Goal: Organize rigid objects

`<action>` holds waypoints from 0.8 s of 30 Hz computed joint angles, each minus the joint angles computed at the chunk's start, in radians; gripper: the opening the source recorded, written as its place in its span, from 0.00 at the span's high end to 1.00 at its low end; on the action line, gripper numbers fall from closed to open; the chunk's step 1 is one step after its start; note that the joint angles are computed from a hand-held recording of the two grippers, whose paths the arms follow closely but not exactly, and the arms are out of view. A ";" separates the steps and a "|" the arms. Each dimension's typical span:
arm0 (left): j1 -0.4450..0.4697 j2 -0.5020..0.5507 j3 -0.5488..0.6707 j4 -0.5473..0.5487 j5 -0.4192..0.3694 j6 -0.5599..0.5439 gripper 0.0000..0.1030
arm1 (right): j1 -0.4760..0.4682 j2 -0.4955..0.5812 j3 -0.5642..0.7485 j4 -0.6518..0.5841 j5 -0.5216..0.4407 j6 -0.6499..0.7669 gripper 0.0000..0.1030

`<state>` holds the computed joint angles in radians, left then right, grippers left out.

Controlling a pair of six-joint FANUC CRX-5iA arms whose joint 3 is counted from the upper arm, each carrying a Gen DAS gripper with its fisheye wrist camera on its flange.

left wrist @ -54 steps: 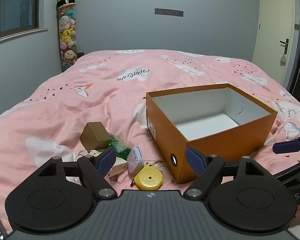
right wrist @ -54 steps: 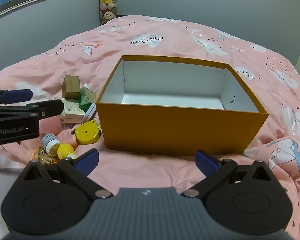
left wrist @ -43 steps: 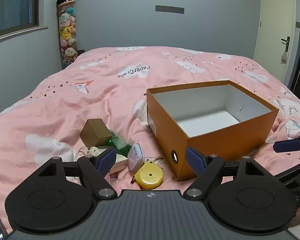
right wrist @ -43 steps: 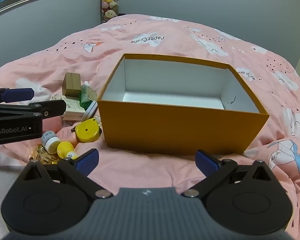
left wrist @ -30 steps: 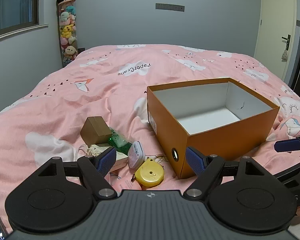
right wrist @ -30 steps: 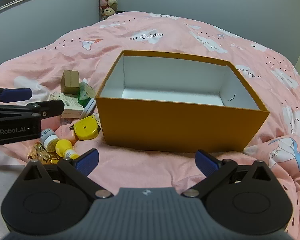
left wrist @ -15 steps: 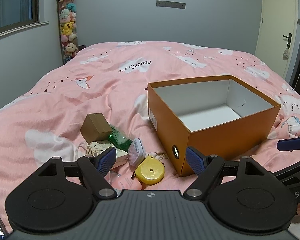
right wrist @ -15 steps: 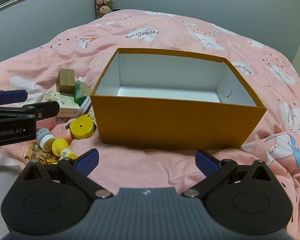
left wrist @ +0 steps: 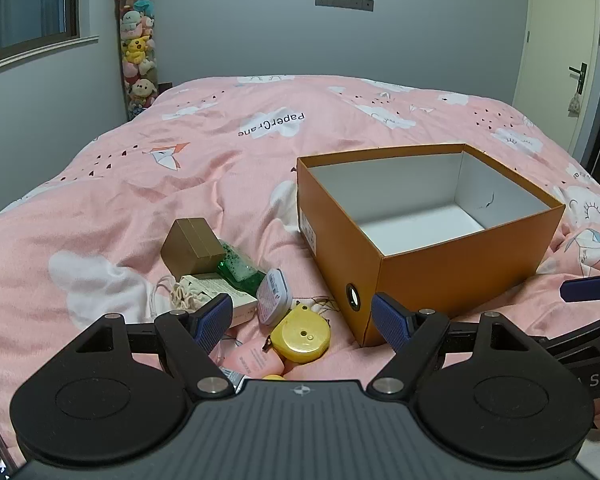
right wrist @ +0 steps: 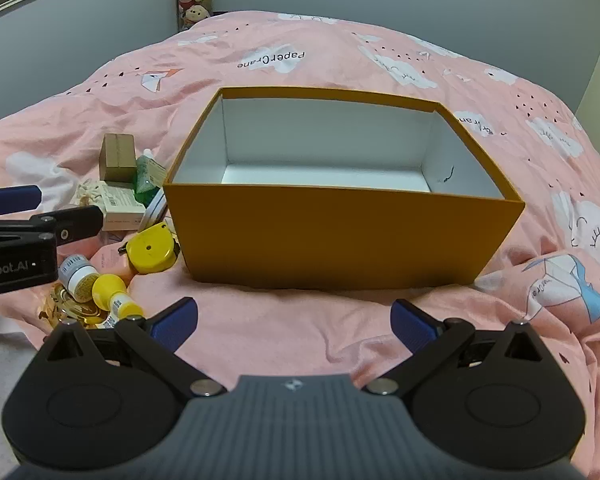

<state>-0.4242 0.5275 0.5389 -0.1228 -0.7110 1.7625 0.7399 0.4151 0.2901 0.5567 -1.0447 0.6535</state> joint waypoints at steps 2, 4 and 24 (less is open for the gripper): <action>0.000 0.000 0.001 0.000 -0.002 0.002 0.10 | -0.001 0.003 0.005 0.000 -0.005 -0.002 0.02; -0.001 0.003 0.005 0.000 -0.006 0.003 0.10 | 0.000 0.005 0.007 0.001 -0.012 -0.003 0.02; 0.025 0.015 -0.004 0.101 -0.020 -0.056 0.12 | -0.013 0.022 0.050 -0.076 -0.023 0.059 0.02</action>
